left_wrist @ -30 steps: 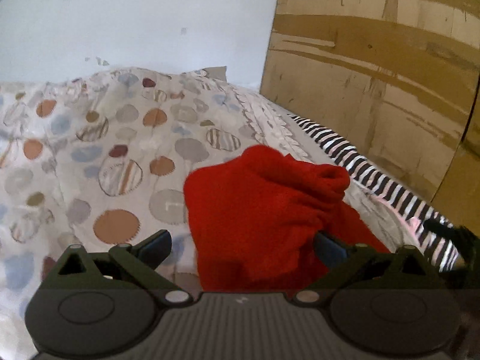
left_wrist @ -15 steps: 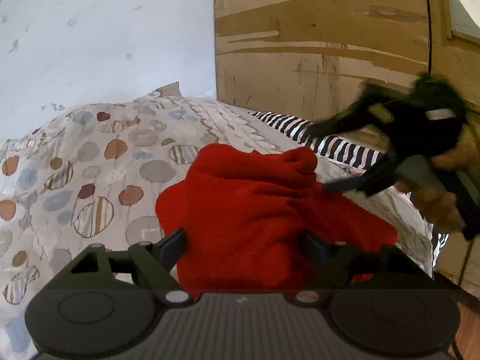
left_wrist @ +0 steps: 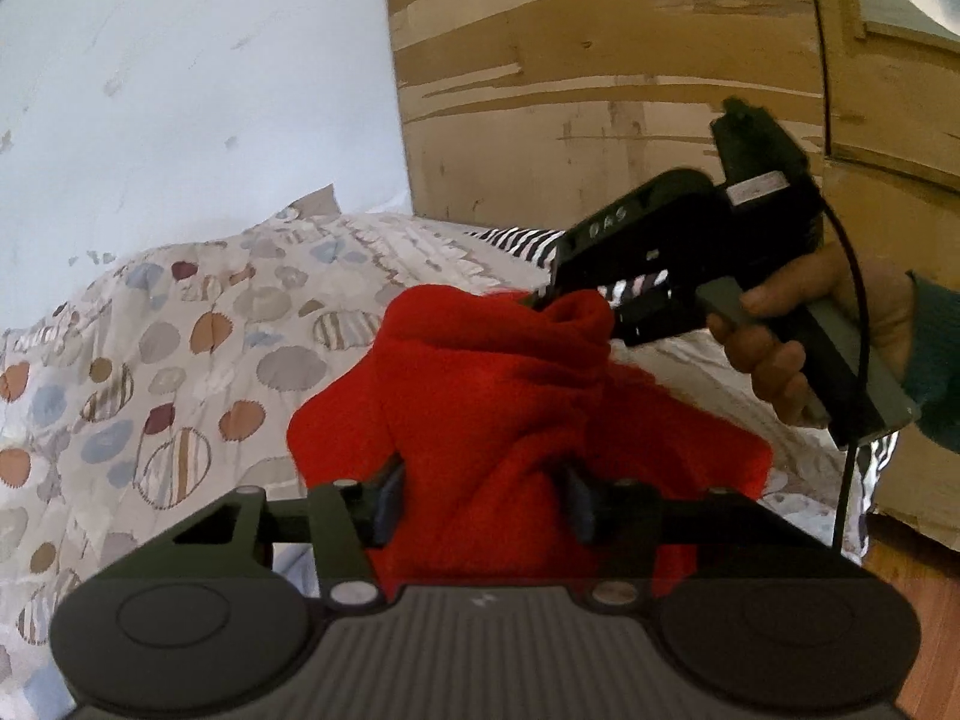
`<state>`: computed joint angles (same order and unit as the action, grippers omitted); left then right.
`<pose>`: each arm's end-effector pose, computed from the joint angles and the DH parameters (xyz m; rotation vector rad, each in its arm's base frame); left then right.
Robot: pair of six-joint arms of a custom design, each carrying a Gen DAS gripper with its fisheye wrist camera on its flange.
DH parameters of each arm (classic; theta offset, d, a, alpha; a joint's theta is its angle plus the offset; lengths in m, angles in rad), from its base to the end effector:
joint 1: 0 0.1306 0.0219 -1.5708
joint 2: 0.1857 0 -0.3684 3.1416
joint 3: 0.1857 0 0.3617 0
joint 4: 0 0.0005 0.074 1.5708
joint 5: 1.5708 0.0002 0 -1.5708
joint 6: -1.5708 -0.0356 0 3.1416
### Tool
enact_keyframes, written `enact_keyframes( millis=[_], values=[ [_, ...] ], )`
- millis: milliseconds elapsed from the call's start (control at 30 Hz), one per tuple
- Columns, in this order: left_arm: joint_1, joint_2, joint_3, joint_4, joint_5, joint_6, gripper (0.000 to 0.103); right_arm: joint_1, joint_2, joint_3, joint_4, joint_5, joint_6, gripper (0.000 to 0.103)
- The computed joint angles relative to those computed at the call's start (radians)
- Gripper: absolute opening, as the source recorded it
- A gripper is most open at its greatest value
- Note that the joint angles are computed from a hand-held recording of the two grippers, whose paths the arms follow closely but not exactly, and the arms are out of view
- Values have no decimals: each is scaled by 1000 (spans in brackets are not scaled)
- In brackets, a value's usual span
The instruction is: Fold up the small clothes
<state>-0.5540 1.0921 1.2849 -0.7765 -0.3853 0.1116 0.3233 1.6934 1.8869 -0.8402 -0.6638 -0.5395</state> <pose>0.3126 -0.1783 0.4935 0.2452 2.0925 0.0181 0.5336 0.2014 0.4895 -0.1438 2.3204 1.1945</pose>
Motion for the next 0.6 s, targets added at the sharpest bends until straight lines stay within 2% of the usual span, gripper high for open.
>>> enact_keyframes(
  millis=[133,233,333,433,500,533,600],
  values=[
    [-25,1,5,23,31,-22,54,-35,-83,-112,153,-4,-26,24],
    [-58,30,21,20,35,-60,54,-60,-116,-166,170,28,-14,24],
    [-110,83,46,-5,-57,-121,54,-77,-113,-200,131,58,11,24],
    [-153,104,38,13,-133,-185,54,-91,-118,-254,177,43,-27,25],
    [-156,89,22,27,-130,-178,57,-96,-124,-275,204,37,-36,29],
    [-149,75,12,35,-105,-156,59,-93,-123,-274,203,42,-32,35],
    [-115,45,-4,54,-15,-80,70,-87,-125,-259,173,70,-5,44]
  ],
)
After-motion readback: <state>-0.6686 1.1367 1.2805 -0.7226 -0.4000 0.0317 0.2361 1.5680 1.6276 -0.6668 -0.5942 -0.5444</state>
